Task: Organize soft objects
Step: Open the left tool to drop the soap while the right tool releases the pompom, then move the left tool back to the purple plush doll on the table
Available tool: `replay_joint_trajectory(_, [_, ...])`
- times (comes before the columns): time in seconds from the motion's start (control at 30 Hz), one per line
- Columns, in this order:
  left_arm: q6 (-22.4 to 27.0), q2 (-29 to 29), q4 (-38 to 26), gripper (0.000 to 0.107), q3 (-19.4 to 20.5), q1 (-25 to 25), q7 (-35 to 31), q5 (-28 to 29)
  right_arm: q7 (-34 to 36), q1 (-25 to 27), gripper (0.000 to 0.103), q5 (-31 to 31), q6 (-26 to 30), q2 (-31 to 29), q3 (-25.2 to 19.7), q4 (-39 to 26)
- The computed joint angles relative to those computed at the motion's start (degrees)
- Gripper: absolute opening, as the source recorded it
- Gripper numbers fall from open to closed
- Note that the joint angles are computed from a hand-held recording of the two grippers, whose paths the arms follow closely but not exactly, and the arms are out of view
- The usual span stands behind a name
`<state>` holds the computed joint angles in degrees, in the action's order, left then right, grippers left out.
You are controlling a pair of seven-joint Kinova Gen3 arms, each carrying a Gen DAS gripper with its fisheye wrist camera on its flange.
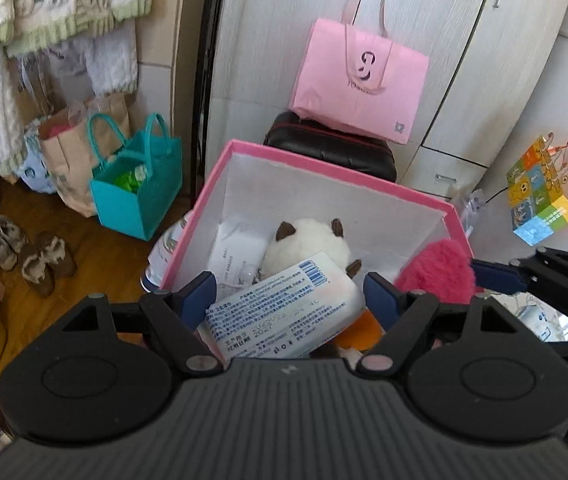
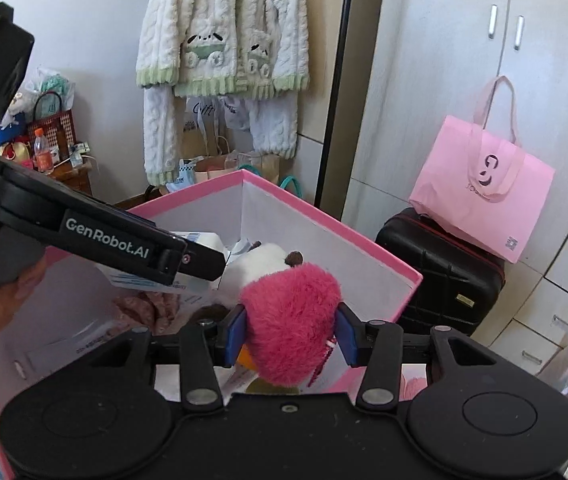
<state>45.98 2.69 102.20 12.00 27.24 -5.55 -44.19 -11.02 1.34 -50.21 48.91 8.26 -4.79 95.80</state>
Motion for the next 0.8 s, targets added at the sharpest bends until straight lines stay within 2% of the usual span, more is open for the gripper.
replay_joint_trajectory(0.03, [0.6,0.1,-0.7,0.08,-0.6,0.7,-0.2,0.2,1.1,0.2,0.052,-0.8,0.3,0.4,-0.1,0.0])
replay_joint_trajectory(0.1, [3.3,0.4,-2.0,0.081,-3.4,5.1,2.1,-2.1,1.4,0.2,0.053,-1.6,-0.5,0.7,-0.3,0.2])
replay_joint_trajectory(0.17, [5.6,-0.1,-1.5,0.081,-3.9,8.0,5.8,-6.7,0.8,0.4,0.061,-2.1,-0.9,0.7,-0.3,0.4])
replay_joint_trajectory(0.23, [6.7,-1.2,-0.2,0.081,-0.6,6.7,8.4,-10.5,2.2,1.7,0.069,-4.1,0.6,0.3,0.0,0.8])
replay_joint_trajectory(0.3, [7.9,-2.7,0.6,0.081,3.4,4.5,8.1,-11.2,3.8,3.0,0.076,-6.5,2.1,-0.4,0.6,1.5])
replay_joint_trajectory(0.4, [8.4,-5.3,1.9,0.081,5.8,4.7,6.9,-12.1,5.1,3.9,0.076,-9.8,7.2,-1.6,4.1,1.8])
replay_joint_trajectory(0.47, [8.9,-7.2,2.8,0.081,7.8,4.9,5.7,-12.5,5.5,7.5,0.076,-11.3,11.9,-2.3,4.2,2.2])
replay_joint_trajectory(0.53, [10.5,-8.3,2.8,0.082,10.4,5.1,4.2,-13.0,5.5,9.0,0.076,-11.8,15.8,-3.7,6.0,3.1])
replay_joint_trajectory(0.6, [11.6,-9.2,2.7,0.082,12.4,5.5,2.4,-13.1,5.3,10.1,0.077,-11.2,18.5,-5.4,7.8,4.0])
replay_joint_trajectory(0.8, [9.3,-12.5,2.0,0.084,15.2,4.8,-5.8,-8.3,4.7,12.2,0.077,-8.1,23.2,-10.9,13.3,6.3])
